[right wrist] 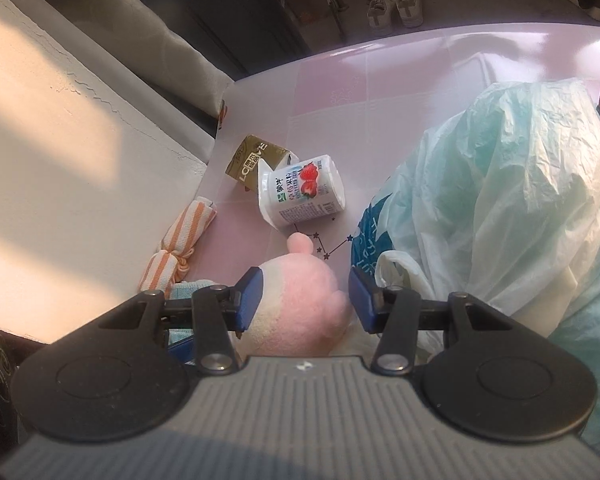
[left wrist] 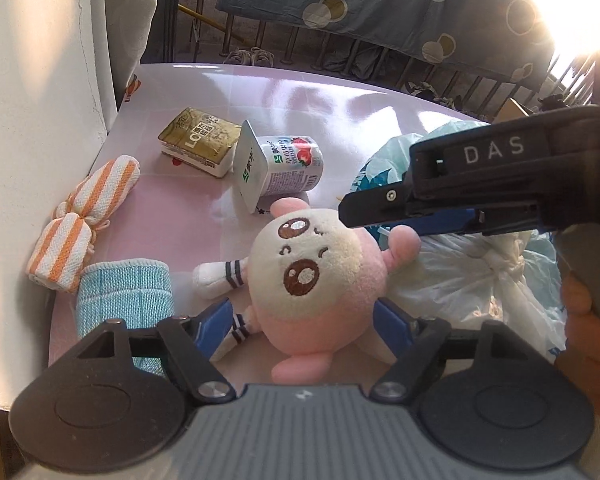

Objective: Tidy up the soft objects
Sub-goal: 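Close the right tool on the pink plush doll's head, then lift the plush doll with the right tool and carry it over the box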

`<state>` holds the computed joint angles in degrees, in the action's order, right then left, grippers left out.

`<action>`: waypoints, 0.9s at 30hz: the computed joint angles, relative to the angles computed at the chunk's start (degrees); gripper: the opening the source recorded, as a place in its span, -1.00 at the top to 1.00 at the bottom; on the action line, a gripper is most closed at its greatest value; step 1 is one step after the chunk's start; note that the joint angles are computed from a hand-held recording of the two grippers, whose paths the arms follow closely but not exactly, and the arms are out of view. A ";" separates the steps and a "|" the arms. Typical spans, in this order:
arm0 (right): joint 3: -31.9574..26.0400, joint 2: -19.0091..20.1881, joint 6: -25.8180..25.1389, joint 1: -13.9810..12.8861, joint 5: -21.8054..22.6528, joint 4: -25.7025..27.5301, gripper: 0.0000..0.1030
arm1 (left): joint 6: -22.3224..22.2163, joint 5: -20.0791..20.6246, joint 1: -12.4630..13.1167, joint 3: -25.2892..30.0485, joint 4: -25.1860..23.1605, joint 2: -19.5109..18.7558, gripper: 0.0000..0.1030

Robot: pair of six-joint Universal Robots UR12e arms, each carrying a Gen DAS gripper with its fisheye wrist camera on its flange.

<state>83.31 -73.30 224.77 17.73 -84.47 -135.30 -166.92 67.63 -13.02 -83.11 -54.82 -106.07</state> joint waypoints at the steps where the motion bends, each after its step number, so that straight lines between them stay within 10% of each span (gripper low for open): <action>1: -0.53 0.44 -0.46 -0.02 0.39 0.84 0.06 | -0.27 -0.06 -0.08 0.44 -0.44 -0.41 -0.54; 27: 3.11 -1.55 4.82 -1.01 10.57 -10.18 -0.03 | -6.94 7.11 -2.49 -0.13 3.27 2.90 -0.54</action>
<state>86.42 -74.84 229.59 16.72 -73.90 -145.48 -173.85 74.74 -15.52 -83.24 -51.55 -103.17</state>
